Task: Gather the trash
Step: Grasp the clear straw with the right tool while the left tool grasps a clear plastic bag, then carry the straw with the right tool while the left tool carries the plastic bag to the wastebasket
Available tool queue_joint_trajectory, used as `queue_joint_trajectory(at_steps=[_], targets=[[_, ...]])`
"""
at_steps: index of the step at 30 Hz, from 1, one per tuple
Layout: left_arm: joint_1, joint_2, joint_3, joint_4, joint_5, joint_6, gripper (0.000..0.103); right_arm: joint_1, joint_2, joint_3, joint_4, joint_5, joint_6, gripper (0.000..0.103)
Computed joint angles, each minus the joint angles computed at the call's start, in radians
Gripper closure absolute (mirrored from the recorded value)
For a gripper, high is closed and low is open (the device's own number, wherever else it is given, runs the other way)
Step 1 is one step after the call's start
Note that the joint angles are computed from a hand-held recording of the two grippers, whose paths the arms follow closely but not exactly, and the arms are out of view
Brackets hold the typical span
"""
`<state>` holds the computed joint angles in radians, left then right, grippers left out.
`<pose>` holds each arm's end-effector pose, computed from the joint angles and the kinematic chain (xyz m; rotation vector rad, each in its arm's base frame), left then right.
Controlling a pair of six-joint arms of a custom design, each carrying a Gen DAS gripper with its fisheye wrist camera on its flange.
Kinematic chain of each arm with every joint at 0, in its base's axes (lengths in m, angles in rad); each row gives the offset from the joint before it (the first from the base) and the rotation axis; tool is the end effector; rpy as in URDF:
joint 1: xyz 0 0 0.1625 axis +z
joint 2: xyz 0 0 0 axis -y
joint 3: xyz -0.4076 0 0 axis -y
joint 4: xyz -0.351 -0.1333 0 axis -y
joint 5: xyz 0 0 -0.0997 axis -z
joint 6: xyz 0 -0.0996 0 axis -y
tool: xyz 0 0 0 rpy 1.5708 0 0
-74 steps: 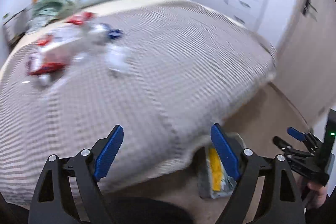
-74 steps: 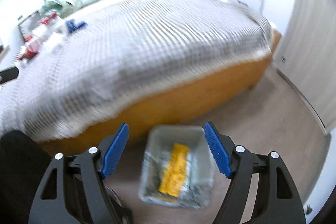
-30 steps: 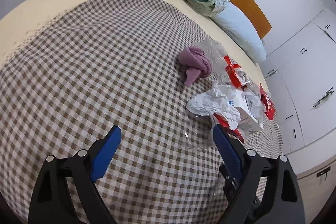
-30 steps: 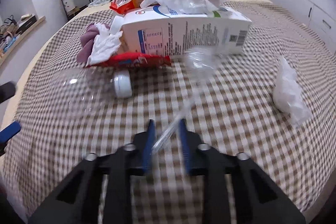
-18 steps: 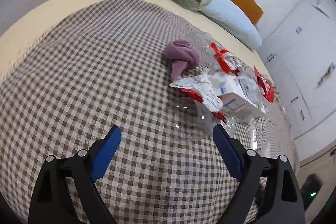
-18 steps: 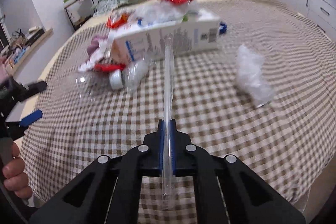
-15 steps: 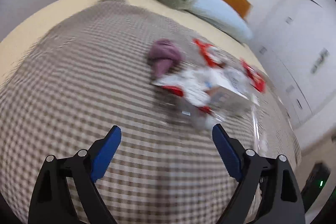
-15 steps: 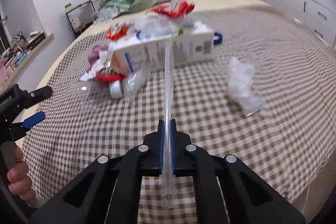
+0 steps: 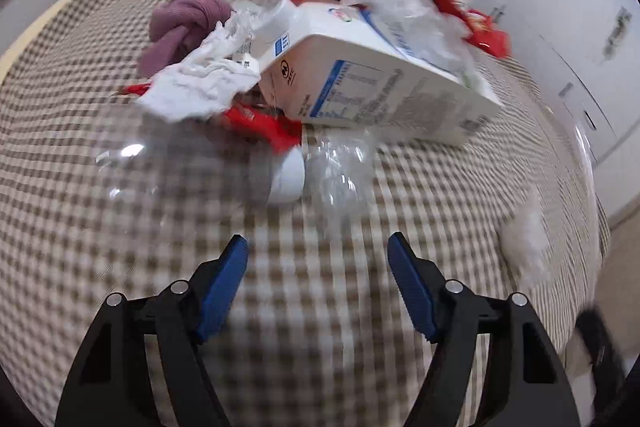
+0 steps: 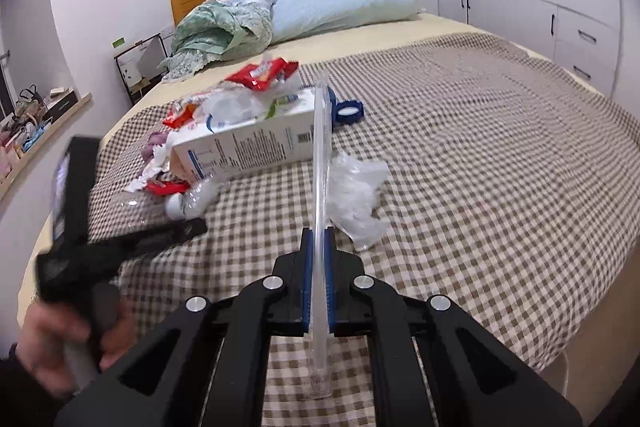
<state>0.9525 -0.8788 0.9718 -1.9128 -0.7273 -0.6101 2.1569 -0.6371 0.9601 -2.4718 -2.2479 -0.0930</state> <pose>-0.2496 -0.7091 0.4041 -0.1272 2.4444 -0.8819 0.4940 -0.6159 0.2830 0.5790 -2.4155 0.9246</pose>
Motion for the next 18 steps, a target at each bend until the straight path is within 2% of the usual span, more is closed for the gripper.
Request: queue_joint_trajectory(at_steps=[5,7,8,9,13,18], targets=[[0.016,0.044,-0.048,-0.102,0.007,-0.005,0.034,-0.012,0.004,-0.009,0.035,0.048,0.009,0.097],[0.024,0.06,-0.071,-0.116,0.002,0.001,0.05,-0.011,0.007,-0.01,0.028,0.055,0.005,0.097],[0.031,0.065,-0.078,-0.128,-0.024,0.025,0.069,-0.012,0.011,-0.016,0.033,0.058,0.004,0.097],[0.033,0.078,-0.106,-0.113,-0.036,0.028,0.069,-0.012,0.014,-0.021,0.04,0.061,0.007,0.097],[0.022,0.048,-0.069,-0.139,-0.083,0.008,0.071,-0.005,0.016,-0.029,0.042,0.06,-0.001,0.097],[-0.037,-0.046,0.072,-0.21,-0.083,0.046,0.071,0.015,-0.018,0.003,0.008,0.044,-0.034,0.097]])
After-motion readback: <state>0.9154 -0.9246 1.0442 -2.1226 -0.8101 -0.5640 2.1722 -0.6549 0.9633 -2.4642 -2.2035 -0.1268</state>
